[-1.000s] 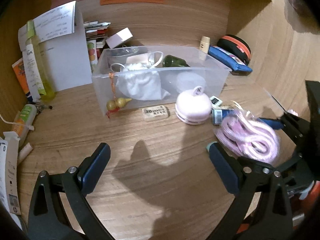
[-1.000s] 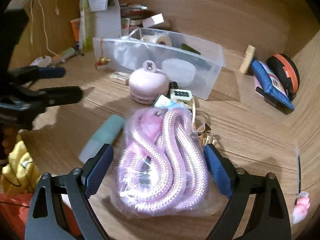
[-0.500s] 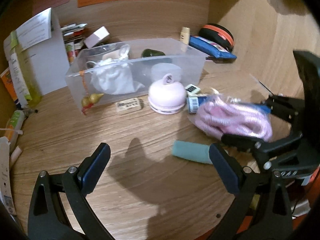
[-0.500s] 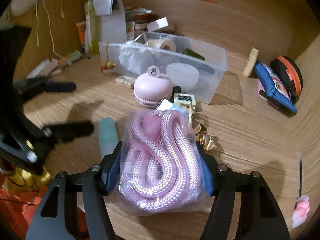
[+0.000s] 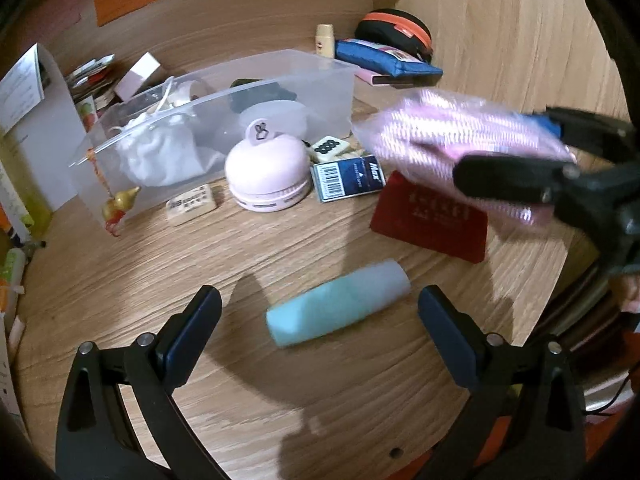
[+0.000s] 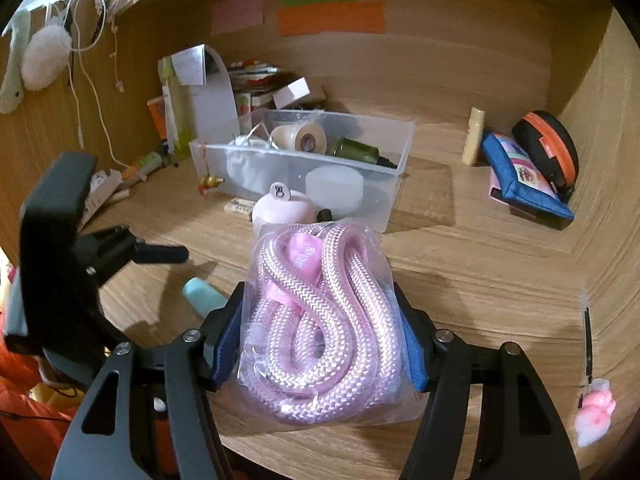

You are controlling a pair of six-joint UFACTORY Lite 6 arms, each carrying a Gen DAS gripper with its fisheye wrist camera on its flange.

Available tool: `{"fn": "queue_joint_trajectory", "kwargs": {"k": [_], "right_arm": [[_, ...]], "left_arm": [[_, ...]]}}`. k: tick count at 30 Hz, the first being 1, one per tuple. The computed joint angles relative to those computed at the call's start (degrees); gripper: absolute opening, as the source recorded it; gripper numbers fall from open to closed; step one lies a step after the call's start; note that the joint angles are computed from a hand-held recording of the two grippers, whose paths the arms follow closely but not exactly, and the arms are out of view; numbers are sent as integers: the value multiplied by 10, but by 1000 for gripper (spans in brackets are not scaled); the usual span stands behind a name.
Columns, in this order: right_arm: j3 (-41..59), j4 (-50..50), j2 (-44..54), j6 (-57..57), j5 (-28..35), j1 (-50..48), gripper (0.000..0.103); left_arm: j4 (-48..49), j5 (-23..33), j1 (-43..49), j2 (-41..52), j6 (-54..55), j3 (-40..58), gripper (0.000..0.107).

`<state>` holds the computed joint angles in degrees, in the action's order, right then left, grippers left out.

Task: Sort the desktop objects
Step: 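Grasp the teal tube with left gripper while right gripper lifts the pink rope bag, then carry the teal tube and pink rope bag toward the clear box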

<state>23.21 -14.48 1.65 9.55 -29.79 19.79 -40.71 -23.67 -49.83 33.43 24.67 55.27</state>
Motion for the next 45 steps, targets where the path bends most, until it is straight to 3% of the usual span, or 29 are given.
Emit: {"fn": "queue_joint_trajectory", "kwargs": {"k": [2,7,8,10,12,19,32,45], "right_arm": [[0,-27,-4,24,-3,-11,62],[7,-51,-6,46,-8,-26,62],[10,-59,-3,54,-9,-29,62],[15,-77,2,70,-12,-35,62],[20,-85,7,80,-12,-38,62],[37,-123,7,121,-11,-49,62],[89,-219,-28,231,1,-84,62],[218,-222,60,256,40,-58,62]], "left_arm": [[8,-9,-5,5,-5,-1,95],[97,5,17,3,-96,-2,62],[85,0,16,4,-86,-1,57],[94,-2,19,1,-93,-4,34],[97,-5,20,0,-91,-6,24],[127,-23,32,-12,-129,-26,24],[173,-37,99,-122,-158,-65,24],[200,-4,196,-157,-138,-11,24]]}}
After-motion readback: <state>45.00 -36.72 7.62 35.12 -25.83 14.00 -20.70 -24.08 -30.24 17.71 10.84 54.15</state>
